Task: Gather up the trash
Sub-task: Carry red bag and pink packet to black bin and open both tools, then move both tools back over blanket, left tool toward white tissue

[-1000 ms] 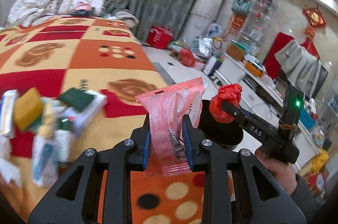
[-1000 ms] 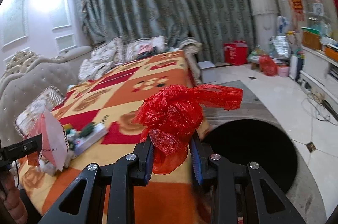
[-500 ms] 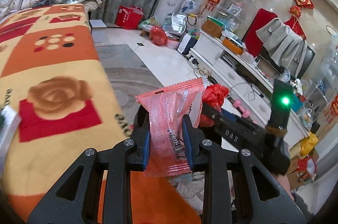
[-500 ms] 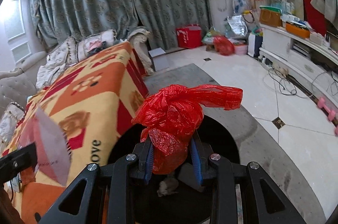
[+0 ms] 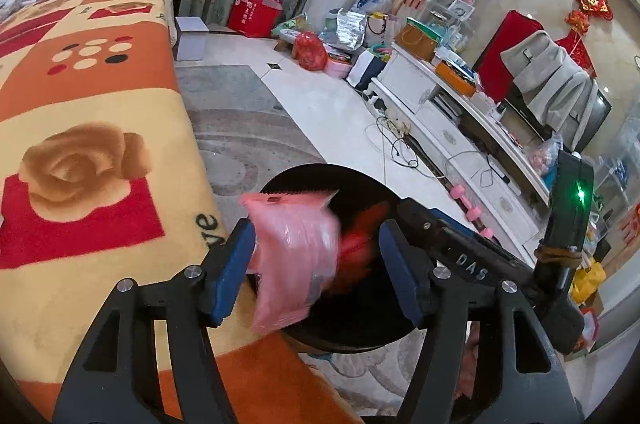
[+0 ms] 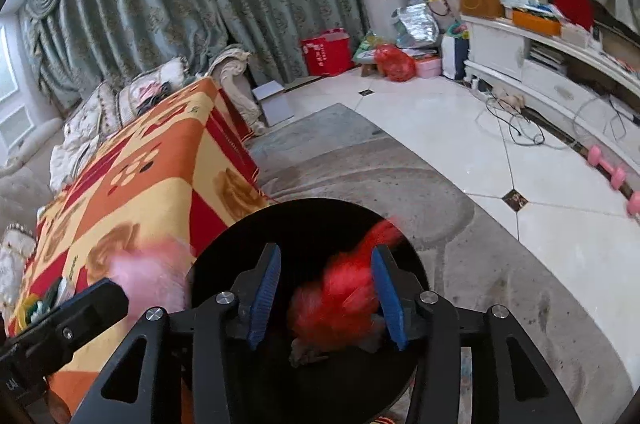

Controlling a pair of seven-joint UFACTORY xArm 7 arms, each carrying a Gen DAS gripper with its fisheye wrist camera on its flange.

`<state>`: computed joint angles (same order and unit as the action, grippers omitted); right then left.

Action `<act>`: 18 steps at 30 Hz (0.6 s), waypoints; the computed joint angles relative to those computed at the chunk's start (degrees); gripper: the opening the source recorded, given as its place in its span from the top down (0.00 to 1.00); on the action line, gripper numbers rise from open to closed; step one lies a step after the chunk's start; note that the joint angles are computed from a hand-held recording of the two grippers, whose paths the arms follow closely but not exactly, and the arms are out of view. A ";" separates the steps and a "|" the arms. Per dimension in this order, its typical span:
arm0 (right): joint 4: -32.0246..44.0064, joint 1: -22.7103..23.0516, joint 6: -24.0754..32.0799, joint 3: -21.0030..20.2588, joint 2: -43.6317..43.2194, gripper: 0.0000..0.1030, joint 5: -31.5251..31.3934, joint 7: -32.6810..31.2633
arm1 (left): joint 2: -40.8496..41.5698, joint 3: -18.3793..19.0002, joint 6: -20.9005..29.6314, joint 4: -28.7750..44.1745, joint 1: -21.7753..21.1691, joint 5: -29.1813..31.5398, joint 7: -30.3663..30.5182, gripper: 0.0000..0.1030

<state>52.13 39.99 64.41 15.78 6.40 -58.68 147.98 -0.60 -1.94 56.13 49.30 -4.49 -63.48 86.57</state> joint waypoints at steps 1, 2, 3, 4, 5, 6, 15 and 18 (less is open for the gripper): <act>-0.33 0.02 -0.25 -0.01 -0.29 0.56 -0.12 0.86 | 0.07 0.08 0.11 0.17 0.09 0.37 -0.25 0.38; -0.37 -0.01 -0.25 0.01 -0.34 0.56 -0.08 1.01 | 0.28 0.23 0.38 0.51 0.26 0.56 -0.30 0.38; -0.19 0.02 0.10 0.09 -0.28 0.56 0.21 0.88 | 0.17 0.36 0.50 0.55 0.47 0.62 -0.31 0.38; 0.03 0.07 0.34 0.12 -0.18 0.56 0.07 0.75 | 0.15 0.48 0.57 0.74 0.66 0.70 -0.42 0.38; 0.31 0.13 0.52 0.15 -0.04 0.56 -0.08 0.63 | -0.01 0.77 0.86 0.79 1.02 0.81 -0.49 0.38; 0.71 0.25 0.97 0.19 0.16 0.56 -0.12 0.48 | -0.14 1.04 1.15 0.70 1.37 0.86 -0.41 0.38; 7.37 1.41 1.55 -1.04 4.45 0.56 -4.25 -3.26 | -1.98 5.72 5.18 1.20 7.26 2.31 3.57 0.38; 11.94 2.18 0.15 -2.16 7.78 0.56 -6.75 -6.12 | -1.06 7.82 7.53 3.28 10.44 2.57 4.38 0.38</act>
<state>64.06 42.17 64.56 13.62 14.19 -65.44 141.86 -1.66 5.88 63.66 52.58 5.95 -60.92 90.95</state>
